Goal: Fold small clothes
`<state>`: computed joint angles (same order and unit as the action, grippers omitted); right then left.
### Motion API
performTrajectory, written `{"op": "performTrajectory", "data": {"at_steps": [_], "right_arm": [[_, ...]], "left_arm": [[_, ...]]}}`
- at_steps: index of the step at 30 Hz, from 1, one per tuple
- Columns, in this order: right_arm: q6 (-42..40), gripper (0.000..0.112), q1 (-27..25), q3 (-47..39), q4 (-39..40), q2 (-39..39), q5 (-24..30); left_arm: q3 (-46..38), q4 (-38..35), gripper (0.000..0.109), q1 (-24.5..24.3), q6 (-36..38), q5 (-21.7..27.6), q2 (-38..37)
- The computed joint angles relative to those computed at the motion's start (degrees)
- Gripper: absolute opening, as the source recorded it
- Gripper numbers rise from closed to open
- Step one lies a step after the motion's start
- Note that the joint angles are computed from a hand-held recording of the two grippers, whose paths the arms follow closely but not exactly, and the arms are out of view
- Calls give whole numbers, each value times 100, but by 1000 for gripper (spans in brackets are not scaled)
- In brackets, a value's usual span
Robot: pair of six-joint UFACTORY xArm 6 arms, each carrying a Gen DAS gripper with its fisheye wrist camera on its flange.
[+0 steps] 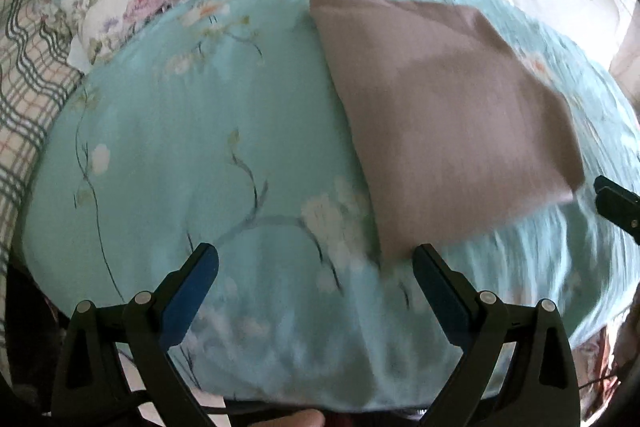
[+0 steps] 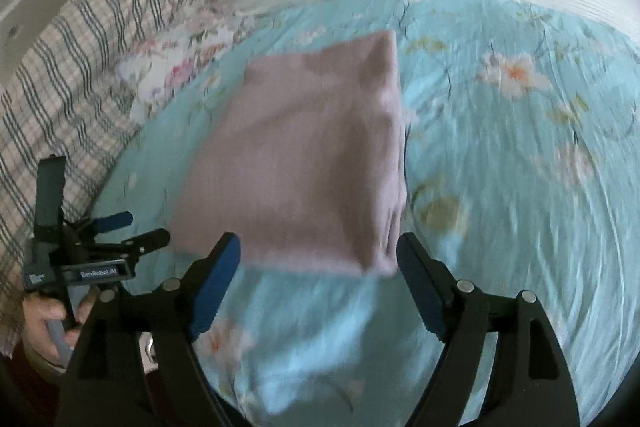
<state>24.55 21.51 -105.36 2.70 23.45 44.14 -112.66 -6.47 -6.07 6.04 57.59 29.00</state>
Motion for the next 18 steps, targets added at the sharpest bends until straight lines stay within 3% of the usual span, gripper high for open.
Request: {"op": "performTrajectory", "data": {"at_steps": [7, 18], "right_arm": [[-10, 90, 210, 689, -107, -473, 93], [-265, 97, 385, 386, -492, -496, 343]], "left_arm": [[1000, 97, 98, -47, 175, -295, -694], [1455, -28, 98, -80, 770, -804, -1326]]}}
